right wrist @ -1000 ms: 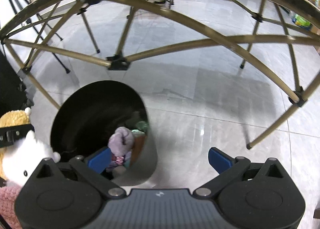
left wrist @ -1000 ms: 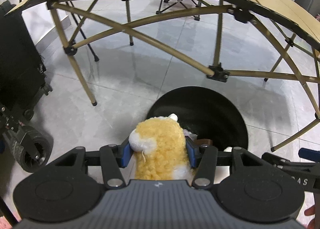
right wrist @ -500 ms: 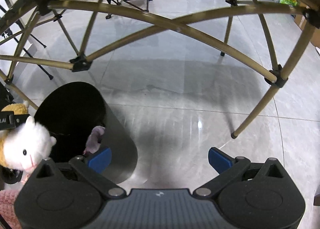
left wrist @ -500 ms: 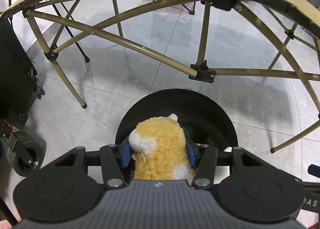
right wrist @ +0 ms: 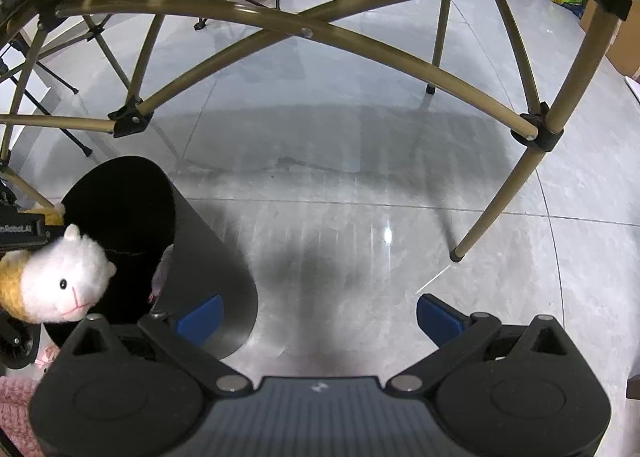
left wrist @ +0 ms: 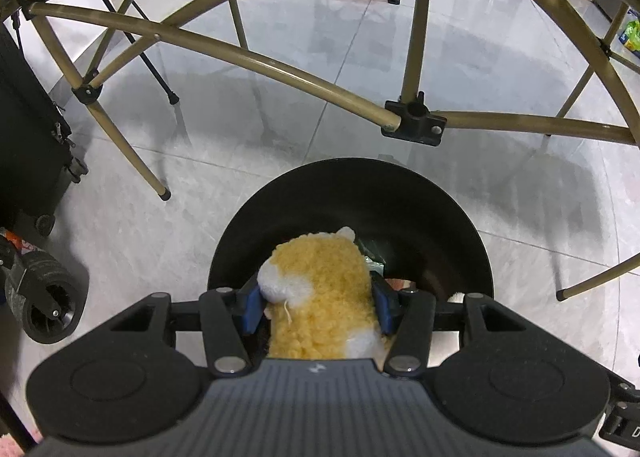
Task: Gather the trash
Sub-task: 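Open the left tool to drop the plush toy into the bin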
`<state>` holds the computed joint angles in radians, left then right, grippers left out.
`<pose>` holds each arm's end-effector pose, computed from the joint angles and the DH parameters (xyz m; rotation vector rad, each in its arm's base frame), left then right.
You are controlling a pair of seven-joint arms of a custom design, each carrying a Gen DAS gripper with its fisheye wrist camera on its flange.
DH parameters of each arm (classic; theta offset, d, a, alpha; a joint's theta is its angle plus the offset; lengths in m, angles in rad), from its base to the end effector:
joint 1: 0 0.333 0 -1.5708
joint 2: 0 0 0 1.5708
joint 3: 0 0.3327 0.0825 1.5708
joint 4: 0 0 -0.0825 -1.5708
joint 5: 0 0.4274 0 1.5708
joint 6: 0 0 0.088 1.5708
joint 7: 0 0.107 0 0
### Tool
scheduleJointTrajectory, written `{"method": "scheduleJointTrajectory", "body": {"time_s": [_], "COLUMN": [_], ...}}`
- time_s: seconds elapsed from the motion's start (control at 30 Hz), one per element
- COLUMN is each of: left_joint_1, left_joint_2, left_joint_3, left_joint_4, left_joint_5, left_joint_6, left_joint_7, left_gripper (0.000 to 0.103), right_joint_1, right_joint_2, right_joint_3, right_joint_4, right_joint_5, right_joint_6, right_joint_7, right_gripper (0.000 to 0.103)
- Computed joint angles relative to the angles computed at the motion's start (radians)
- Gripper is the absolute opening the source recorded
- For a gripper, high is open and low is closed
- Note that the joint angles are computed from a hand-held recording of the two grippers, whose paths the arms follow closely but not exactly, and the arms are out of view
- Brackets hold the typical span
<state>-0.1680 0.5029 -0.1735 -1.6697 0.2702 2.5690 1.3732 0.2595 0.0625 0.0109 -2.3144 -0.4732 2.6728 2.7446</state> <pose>0.7145 -0.2400 0.3507 -1.6660 2.2663 -0.4249 0.5471 0.1659 0.3296 -1.4362 2.4515 -0.4174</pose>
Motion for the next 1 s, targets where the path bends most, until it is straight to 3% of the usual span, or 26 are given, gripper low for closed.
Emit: {"method": "scheduleJointTrajectory", "body": {"time_s": [0.17, 0.23, 0.27, 0.33, 0.37, 1.0], "left_joint_1": [-0.011, -0.018, -0.017, -0.010, -0.009, 0.004], "left_joint_2": [0.009, 0.012, 0.013, 0.013, 0.011, -0.006], "left_joint_3": [0.009, 0.016, 0.014, 0.008, 0.008, 0.000], "left_joint_4": [0.008, 0.012, 0.012, 0.012, 0.010, -0.007], "left_joint_5": [0.018, 0.032, 0.031, 0.021, 0.019, 0.007], "left_joint_6": [-0.005, -0.007, -0.006, -0.006, -0.003, -0.002], "left_joint_7": [-0.015, -0.029, -0.029, -0.030, -0.034, -0.025], "left_gripper": [0.056, 0.062, 0.067, 0.101, 0.103, 0.103], "right_joint_1": [-0.004, -0.005, -0.006, -0.007, -0.008, 0.001], "right_joint_2": [-0.004, -0.006, -0.007, -0.009, -0.009, -0.002], "right_joint_3": [-0.002, -0.002, -0.002, -0.001, -0.001, 0.003], "right_joint_4": [-0.008, -0.012, -0.015, -0.018, -0.018, -0.003], "right_joint_5": [0.001, 0.001, 0.000, -0.002, -0.002, -0.005], "right_joint_6": [-0.001, 0.000, 0.001, 0.003, 0.004, -0.004], "right_joint_7": [0.005, 0.006, 0.008, 0.010, 0.010, -0.006], "right_gripper": [0.103, 0.103, 0.103, 0.103, 0.103, 0.103]}}
